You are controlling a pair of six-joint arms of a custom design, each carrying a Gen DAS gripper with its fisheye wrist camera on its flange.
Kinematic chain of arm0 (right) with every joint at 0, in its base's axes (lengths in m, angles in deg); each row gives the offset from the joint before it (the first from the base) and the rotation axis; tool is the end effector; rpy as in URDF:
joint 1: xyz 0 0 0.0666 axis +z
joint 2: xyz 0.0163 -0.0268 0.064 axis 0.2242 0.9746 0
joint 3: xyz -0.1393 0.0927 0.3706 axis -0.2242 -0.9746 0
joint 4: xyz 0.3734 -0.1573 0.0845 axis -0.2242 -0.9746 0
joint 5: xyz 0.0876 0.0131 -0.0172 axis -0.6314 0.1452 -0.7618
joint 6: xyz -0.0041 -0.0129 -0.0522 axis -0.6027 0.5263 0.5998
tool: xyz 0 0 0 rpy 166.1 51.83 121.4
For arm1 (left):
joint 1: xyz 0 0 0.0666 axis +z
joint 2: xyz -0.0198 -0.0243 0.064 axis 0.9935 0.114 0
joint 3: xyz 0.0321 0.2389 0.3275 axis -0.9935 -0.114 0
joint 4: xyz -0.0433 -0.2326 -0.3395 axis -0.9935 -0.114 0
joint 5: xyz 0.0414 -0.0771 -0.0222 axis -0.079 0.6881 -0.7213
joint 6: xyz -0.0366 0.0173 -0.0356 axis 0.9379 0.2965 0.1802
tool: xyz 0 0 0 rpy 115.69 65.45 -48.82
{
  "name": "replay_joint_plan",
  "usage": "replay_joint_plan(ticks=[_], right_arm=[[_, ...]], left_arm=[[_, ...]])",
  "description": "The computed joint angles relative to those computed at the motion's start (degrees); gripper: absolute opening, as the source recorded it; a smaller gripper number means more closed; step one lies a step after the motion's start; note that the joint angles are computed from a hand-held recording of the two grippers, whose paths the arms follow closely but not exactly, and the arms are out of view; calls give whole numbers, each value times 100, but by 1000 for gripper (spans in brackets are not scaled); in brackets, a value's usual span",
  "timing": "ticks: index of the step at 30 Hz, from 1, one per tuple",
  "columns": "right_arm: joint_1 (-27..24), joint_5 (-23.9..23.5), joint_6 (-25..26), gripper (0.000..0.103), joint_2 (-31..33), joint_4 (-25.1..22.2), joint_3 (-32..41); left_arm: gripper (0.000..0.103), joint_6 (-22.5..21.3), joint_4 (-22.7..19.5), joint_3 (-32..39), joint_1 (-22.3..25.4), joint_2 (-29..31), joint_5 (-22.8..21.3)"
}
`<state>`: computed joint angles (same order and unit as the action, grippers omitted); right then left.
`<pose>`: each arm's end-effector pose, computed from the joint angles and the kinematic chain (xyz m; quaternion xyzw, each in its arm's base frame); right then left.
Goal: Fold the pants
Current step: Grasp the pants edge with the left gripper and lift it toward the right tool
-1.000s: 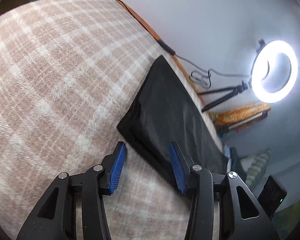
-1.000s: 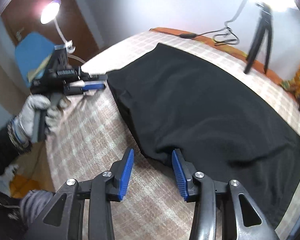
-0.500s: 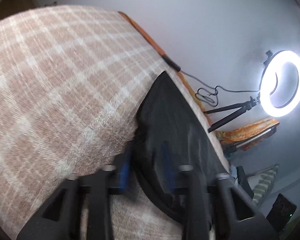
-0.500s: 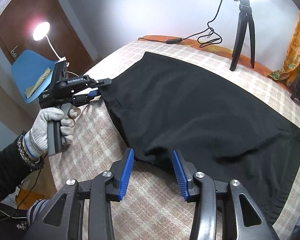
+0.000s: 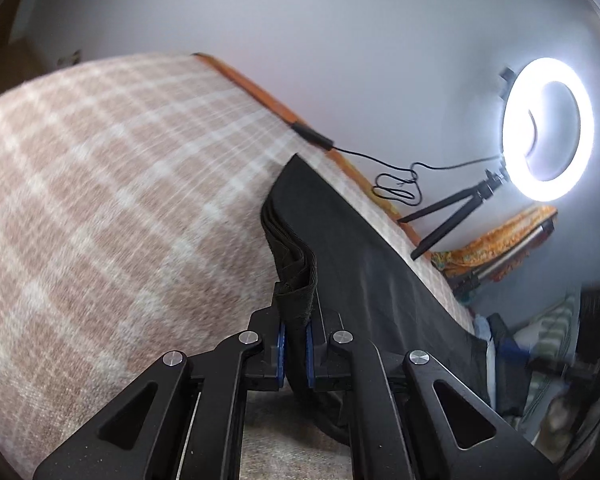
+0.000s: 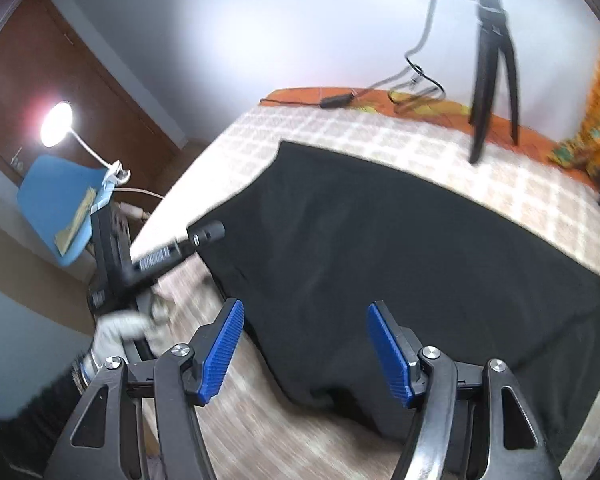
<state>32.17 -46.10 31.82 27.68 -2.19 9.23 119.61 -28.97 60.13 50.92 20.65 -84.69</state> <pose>0.4792 0.1817 0.3921 -0.2359 0.9188 0.2324 0.2147 0.3404 -0.2106 0.3411 -0.2061 0.8534 -0.2709 0.3948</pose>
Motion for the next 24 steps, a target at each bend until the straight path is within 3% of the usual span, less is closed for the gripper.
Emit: replay_joint_plan(ticks=[2,8,17,24], right_arm=[[121,-9,-124,74,292,-138,426],[468,56,-558,74,1345,-528,1752],[977,820,-553,74,2756,-1295,3452],[1172,1198,-593,72,3386,-1634,4254]], left_arm=[[5,-172,18,22,-29,14,-29],[5,-563,137,35,-91,49,-11],[5,-1052,294,88,-268,139,-147],[5,-1070,396,41,-261,140,-73]])
